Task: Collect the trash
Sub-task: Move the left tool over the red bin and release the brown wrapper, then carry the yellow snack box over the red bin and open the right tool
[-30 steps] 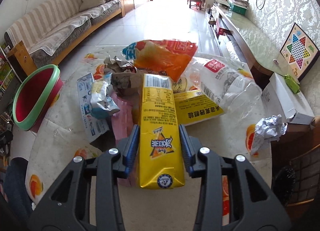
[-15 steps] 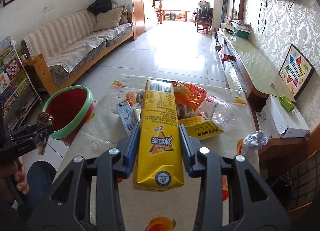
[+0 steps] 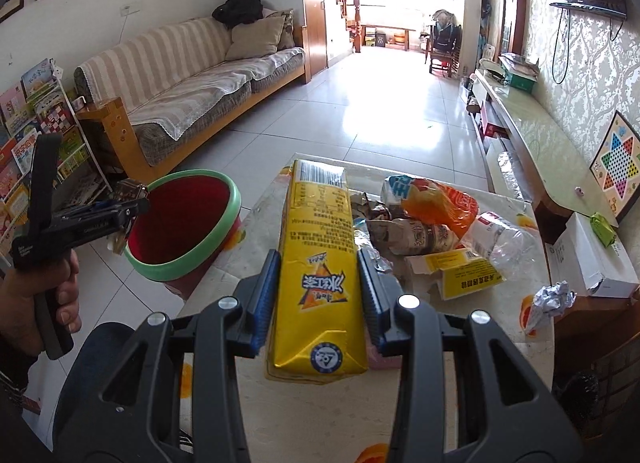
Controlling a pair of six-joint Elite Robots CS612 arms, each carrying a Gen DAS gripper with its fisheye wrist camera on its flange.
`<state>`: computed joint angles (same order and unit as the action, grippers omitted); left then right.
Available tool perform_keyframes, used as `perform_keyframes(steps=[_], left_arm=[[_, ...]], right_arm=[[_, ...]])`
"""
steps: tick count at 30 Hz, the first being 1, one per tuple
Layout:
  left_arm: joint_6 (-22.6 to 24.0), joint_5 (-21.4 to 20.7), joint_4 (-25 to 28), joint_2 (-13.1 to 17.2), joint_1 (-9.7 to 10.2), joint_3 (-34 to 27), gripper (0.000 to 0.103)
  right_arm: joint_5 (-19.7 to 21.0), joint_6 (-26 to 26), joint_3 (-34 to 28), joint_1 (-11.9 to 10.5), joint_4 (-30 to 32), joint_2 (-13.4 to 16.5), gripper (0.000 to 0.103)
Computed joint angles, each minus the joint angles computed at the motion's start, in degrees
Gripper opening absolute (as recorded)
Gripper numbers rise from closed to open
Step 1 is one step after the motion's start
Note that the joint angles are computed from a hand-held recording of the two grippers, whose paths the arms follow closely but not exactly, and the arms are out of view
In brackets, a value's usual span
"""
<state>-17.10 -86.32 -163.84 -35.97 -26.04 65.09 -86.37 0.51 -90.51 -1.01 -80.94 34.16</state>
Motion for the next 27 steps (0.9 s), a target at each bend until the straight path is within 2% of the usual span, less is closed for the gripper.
perform_keyframes(steps=[6,9,10,11,12,17,20,27], left_arm=[[-0.1,0.8,4.9,2.9,1.81,-5.8,0.048],[0.0,0.8,7.3,4.1,2.41,-7.8,0.058],[0.1,0.7,7.7,4.3,2.57,-8.2,0.068],[0.1,0.7,8.1,4.6,2.66,-8.6,0.072],[0.2,0.5,7.9,4.7,2.77,-8.7,0.077],[0.1,0.1,6.6,4.5,3.19,-8.0,0.078],[-0.2,0.1,4.9,3.8,3.37,-6.5,0.087],[1.2,1.4,1.8,1.6,3.44,-2.6,0.094]], right_arm=[[0.0,-0.6,0.6,0.8,0.4,-0.2,0.038],[0.1,-1.2,1.1,1.1,0.7,-0.3,0.038],[0.1,-1.4,1.2,1.2,0.8,-0.3,0.038],[0.2,-1.5,1.4,1.4,0.9,-0.3,0.038],[0.3,-1.7,1.7,1.5,0.9,-0.4,0.038],[0.8,-2.7,3.7,2.4,0.3,-1.1,0.038],[1.6,-3.4,5.2,3.1,-0.6,-1.6,0.038],[3.5,-5.3,10.5,4.8,-4.5,-3.4,0.038]])
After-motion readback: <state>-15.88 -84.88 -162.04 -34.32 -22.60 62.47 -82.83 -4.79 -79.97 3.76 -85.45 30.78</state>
